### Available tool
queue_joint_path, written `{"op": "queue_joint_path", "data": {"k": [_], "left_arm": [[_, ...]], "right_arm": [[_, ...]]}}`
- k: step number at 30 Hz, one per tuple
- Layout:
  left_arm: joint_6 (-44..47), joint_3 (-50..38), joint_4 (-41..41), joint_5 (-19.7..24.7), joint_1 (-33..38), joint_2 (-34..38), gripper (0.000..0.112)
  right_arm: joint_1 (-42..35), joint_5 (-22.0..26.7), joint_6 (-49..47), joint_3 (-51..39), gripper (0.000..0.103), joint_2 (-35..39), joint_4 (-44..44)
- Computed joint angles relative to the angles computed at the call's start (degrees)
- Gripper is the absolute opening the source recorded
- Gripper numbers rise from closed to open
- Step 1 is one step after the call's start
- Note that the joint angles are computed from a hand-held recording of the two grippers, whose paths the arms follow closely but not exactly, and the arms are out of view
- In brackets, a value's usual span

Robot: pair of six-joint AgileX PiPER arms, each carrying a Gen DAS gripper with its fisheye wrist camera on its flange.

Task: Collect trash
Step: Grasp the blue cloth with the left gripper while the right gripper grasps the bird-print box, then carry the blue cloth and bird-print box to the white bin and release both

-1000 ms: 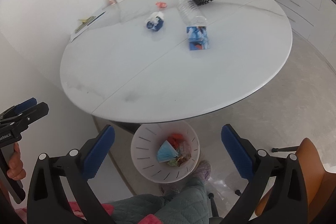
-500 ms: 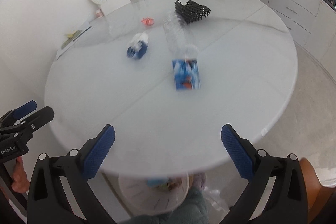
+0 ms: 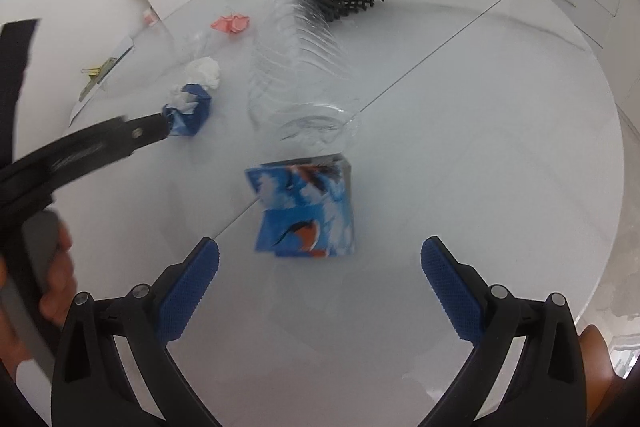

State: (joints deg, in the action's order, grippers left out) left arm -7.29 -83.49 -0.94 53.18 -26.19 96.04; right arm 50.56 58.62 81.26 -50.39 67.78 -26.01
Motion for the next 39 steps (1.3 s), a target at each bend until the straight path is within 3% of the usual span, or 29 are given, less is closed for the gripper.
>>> {"op": "queue_joint_path", "data": {"k": [2, 8, 11, 15, 17, 28, 35, 39], "left_arm": [[-1.8, -1.5, 1.2, -0.5, -0.7, 2.3, 0.079], [-3.1, -4.8, 2.2, -0.2, -1.6, 6.7, 0.059], [-2.3, -5.5, 0.9, -0.1, -1.1, 8.0, 0.036], [-0.9, -4.7, -0.3, -0.9, -0.5, 7.4, 0.027], [0.8, -5.0, -1.7, -0.4, 0.3, 7.4, 0.017], [5.2, 1.4, -7.4, -0.2, 3.3, 0.8, 0.016], [9.1, 7.5, -11.1, 2.5, 5.6, -5.4, 0.016], [11.0, 10.5, -13.8, 6.8, 6.9, -7.5, 0.016]], "right_arm": [[-1.4, -1.6, -1.2, 1.0, 0.101, -0.6, 0.6], [-3.0, -4.4, -3.9, 1.1, 0.099, 0.8, 0.6], [-3.5, -5.7, -5.3, 0.7, 0.082, 2.2, 1.4], [-2.5, -4.9, -4.8, 0.0, 0.053, 3.1, 0.0], [-2.2, -5.0, -4.6, 0.3, 0.052, 2.9, 0.0], [-0.1, -4.2, -2.9, -0.1, 0.051, 1.6, 0.3], [3.9, -3.0, -0.5, 0.4, 0.052, -0.3, 0.7], [8.1, -1.4, 2.6, 0.0, 0.051, -0.3, -0.2]]}}
